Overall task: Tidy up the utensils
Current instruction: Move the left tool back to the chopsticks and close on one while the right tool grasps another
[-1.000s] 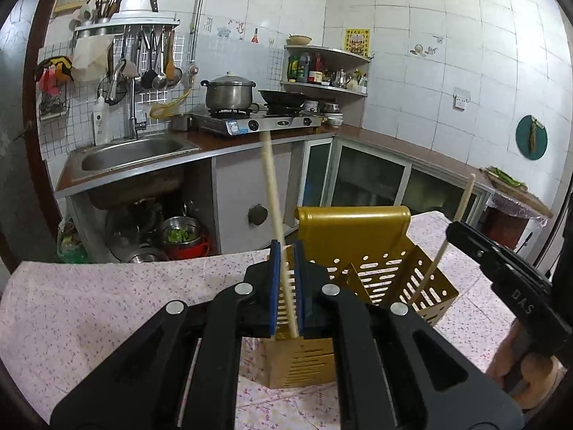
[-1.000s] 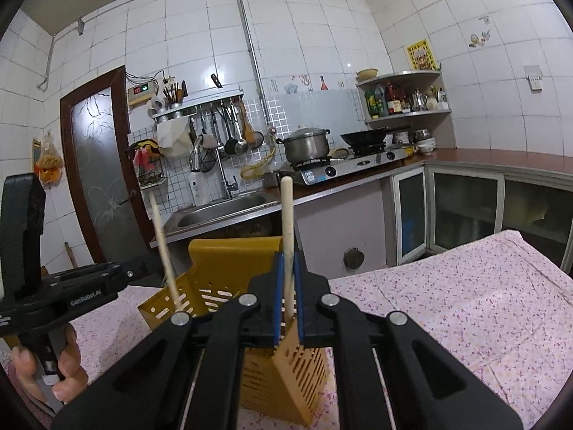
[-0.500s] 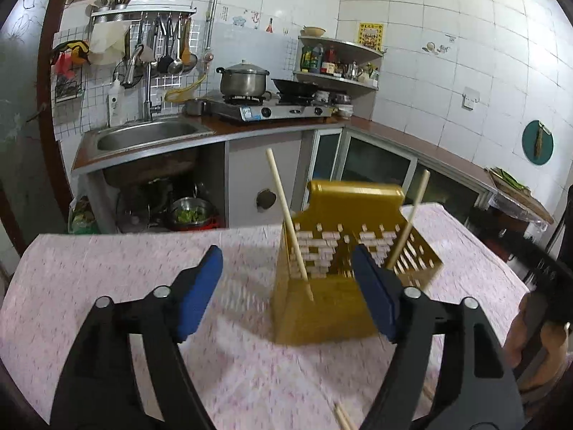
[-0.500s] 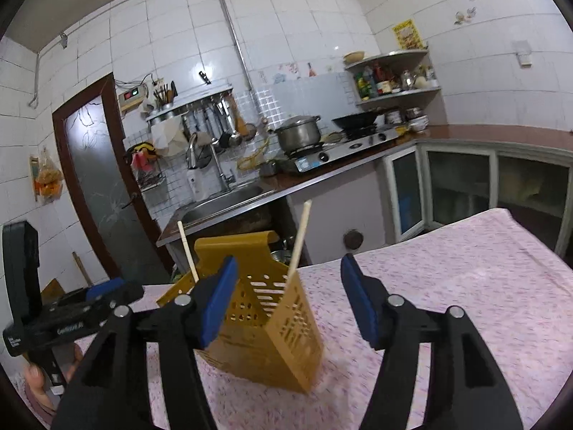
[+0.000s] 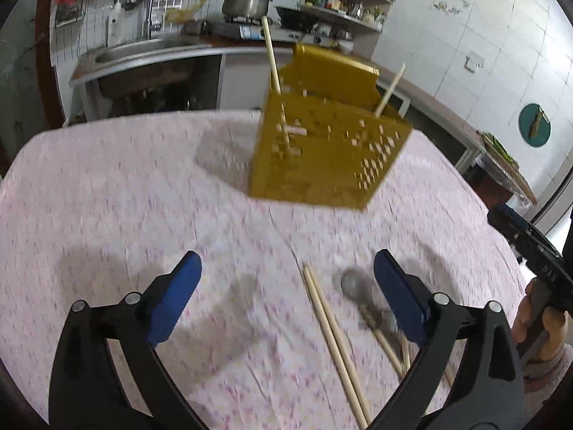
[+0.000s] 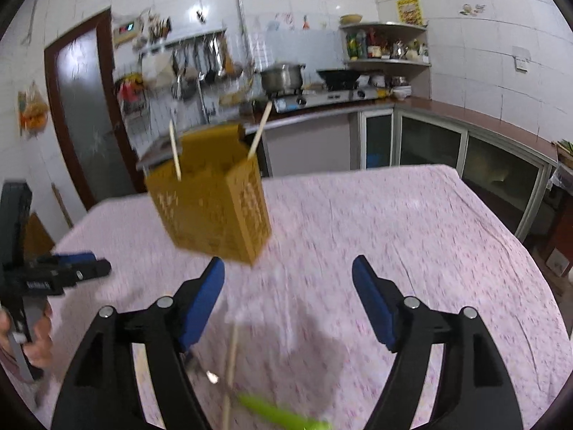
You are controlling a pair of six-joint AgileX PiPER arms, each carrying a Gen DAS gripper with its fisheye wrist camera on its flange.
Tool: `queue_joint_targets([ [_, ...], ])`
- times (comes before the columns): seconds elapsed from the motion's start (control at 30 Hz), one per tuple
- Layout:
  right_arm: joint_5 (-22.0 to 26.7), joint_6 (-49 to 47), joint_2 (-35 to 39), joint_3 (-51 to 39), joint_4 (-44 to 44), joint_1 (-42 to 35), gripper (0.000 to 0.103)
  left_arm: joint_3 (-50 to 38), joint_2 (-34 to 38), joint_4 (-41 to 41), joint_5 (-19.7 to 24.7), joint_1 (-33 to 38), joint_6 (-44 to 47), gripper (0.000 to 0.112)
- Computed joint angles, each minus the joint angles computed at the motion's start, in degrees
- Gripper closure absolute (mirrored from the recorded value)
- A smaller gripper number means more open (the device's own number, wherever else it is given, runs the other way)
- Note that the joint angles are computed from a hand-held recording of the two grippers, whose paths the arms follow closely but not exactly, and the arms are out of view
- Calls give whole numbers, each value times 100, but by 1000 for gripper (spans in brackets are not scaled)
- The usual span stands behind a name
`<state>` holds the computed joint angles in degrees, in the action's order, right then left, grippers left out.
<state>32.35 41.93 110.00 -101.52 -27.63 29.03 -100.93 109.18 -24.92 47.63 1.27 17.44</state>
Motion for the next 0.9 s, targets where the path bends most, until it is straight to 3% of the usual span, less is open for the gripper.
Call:
queue_joint_targets([
  [0.1,7,-115,-115,358,142,8,29,382,-185,-21,-40,-32,74,14],
  [0.27,95,13,-134,662,242,16,29,451,-138,650,188,-285,-528,14],
  [0.63,1288,-107,724,-473,519,366,29,396,222,1631,396,-647,-1488,15],
  [0.7,1500,-261,905,-756,639,395,30,372,293,1739,443,-667,-1602,16],
  [0.83,1823,-535,1208,-1229,872,438,31,412,309,1902,368,-741,-1728,29],
  [0.9,1950,-704,1344,-1455,1034,432,39,336,335,1785,433,-745,-1644,34],
])
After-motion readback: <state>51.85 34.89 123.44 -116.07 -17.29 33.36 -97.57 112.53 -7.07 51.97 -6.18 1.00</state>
